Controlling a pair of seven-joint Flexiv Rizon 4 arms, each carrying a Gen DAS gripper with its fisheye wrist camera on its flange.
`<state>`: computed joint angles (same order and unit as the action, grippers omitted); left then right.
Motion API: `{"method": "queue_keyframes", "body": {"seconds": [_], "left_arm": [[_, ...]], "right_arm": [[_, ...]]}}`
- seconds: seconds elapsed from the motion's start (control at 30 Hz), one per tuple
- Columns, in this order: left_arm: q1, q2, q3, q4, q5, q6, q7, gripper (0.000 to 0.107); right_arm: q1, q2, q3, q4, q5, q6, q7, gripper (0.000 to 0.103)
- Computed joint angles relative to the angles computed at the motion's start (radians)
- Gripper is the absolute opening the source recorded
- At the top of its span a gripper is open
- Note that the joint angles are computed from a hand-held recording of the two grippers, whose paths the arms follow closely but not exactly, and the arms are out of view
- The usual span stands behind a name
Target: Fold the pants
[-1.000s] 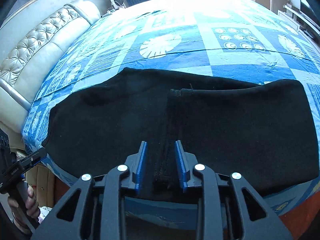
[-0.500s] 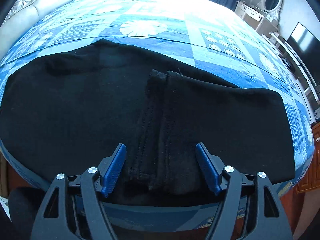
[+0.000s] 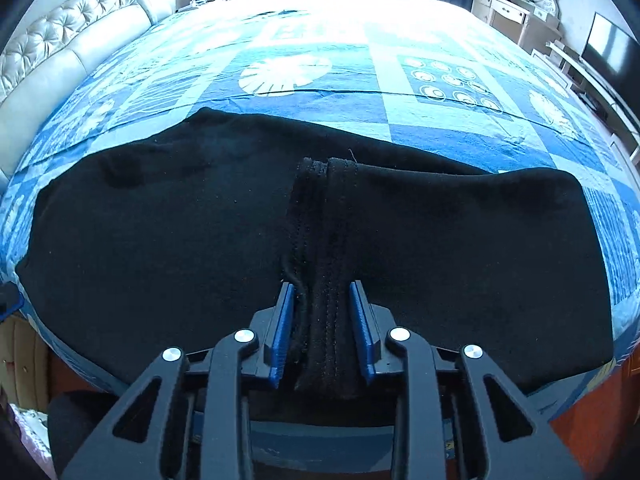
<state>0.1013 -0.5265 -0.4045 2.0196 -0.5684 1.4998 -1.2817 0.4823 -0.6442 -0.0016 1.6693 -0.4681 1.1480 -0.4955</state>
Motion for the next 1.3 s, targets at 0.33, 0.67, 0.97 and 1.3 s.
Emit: {"method": "queue_keyframes", "body": {"seconds": [0.33,0.67,0.97,1.3], "left_arm": [[-0.008,-0.01,0.007,-0.009,0.005,-0.007,-0.005,0.094],[0.04,-0.014,-0.039,0.005,0.013,0.021,0.039,0.094],[0.552,-0.112,-0.506,0.11,0.093,0.174,0.174,0.094],[0.753,-0.41,-0.638,-0.047,0.139,-0.083,0.106,0.094]], "right_arm": [[-0.158,-0.081,0.241,-0.072,0.32,0.206,-0.181,0.006],[-0.11,-0.042,0.201,0.005,0.348,0.414,-0.211,0.037],[-0.125,0.077,0.154,0.197,0.344,0.516,-0.236,0.063],[-0.088,0.084,0.095,0.286,0.377,0.621,-0.166,0.064]]}}
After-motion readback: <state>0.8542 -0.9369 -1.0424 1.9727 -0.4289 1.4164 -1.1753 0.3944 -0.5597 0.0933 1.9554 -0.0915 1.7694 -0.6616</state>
